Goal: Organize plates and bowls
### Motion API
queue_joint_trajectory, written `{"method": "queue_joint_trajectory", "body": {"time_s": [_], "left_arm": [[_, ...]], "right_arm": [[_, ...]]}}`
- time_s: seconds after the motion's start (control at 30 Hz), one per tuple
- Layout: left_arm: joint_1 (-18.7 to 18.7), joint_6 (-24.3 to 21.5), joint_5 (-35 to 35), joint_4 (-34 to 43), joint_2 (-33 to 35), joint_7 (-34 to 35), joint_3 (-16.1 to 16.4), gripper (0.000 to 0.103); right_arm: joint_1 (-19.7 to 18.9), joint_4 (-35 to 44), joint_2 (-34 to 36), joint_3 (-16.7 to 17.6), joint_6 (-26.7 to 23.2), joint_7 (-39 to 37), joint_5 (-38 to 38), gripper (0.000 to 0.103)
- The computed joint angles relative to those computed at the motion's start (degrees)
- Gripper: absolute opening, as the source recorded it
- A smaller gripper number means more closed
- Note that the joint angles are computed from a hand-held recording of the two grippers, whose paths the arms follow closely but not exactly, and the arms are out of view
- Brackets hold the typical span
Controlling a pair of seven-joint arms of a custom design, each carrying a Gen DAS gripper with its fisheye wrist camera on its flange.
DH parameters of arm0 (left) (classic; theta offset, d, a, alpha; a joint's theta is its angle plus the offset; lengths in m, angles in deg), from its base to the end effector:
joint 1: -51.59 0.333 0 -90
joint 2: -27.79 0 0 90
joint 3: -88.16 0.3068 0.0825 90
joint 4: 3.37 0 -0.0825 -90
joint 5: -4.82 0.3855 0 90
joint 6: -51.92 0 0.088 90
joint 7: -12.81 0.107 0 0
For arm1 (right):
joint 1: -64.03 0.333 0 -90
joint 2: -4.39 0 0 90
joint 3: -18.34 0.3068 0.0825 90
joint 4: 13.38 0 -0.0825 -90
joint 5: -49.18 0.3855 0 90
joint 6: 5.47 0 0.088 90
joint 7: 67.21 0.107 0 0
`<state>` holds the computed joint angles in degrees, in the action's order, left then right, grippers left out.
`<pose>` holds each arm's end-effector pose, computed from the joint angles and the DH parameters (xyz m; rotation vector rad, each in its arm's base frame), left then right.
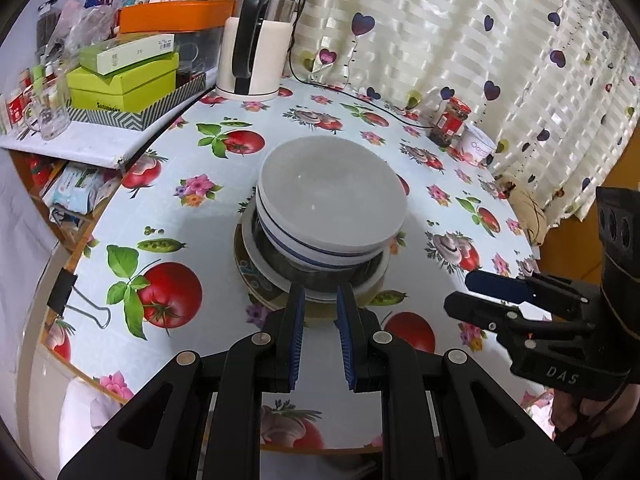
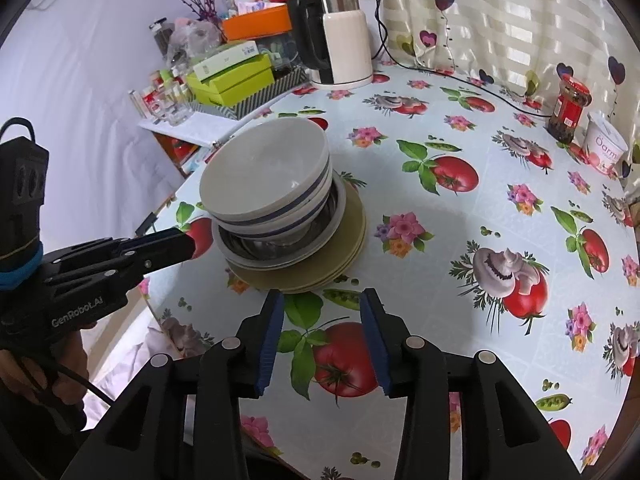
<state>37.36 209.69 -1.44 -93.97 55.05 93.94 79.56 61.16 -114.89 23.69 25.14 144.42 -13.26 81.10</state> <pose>0.6806 -0.2609 0.4377 -1.8332 2.0591 -0.9728 0.6792 0.0270 0.4160 -1.9987 1.5275 -0.2849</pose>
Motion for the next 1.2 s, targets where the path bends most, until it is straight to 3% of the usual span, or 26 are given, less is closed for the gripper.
{"method": "queue_joint_trajectory", "body": {"time_s": [0.33,1.2], "left_arm": [[-1.36,1.34,2.41,-2.50,-1.16,-3.17,1.60,0.017],[-4.11,-1.75,11.70,-1.21,0.35,-11.41,4.92,0.017]], "right_arm": [[0.50,-3.11,-2.06,0.35,1.96,-2.29,2.10,0.044],[0.71,-1.99,-0.05,0.35,1.54,-0.09,-0.56,0.048]]}}
